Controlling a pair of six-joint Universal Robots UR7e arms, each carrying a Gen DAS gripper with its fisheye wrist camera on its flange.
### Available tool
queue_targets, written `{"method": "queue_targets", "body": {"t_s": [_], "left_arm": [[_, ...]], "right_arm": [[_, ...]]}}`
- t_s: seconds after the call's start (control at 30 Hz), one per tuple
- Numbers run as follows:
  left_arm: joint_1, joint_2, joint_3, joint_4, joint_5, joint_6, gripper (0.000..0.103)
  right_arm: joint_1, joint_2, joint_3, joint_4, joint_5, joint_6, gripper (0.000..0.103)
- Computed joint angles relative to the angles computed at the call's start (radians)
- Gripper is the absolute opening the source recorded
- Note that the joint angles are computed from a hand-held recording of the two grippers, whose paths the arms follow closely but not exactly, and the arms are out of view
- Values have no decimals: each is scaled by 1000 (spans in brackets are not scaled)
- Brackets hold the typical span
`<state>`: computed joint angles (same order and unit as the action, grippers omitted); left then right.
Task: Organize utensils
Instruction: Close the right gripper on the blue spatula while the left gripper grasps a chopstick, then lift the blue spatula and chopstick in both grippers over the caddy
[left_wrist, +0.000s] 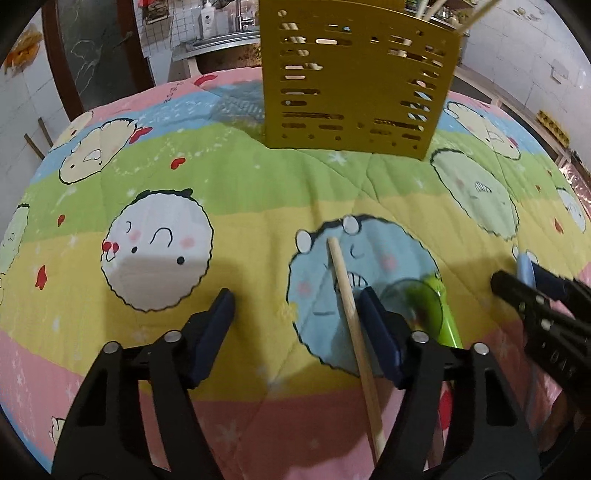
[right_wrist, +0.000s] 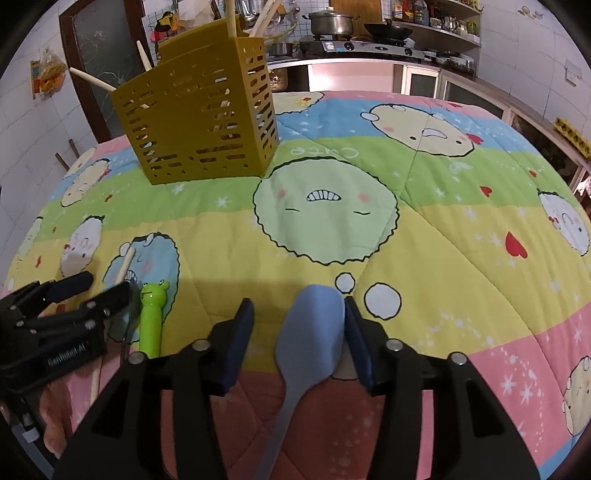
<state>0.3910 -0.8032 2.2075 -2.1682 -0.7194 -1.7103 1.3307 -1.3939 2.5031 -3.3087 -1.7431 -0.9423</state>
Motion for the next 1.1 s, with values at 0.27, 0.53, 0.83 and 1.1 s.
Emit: {"method": "queue_targets", "body": {"t_s": [0.27, 0.53, 0.83, 1.1], "left_arm": [[14, 10, -38, 33, -20, 0, 48], [25, 10, -48, 10, -34, 24, 37], [38, -11, -6, -126, -31, 94, 10], [17, -17, 19, -149, -7, 94, 4]], "right_arm": [[42, 24, 16, -121, -94, 33, 61], [43, 9, 16, -75, -120, 63, 51], [50, 31, 1, -76, -102, 80, 32], [20, 6, 22, -90, -14, 72, 32]]}}
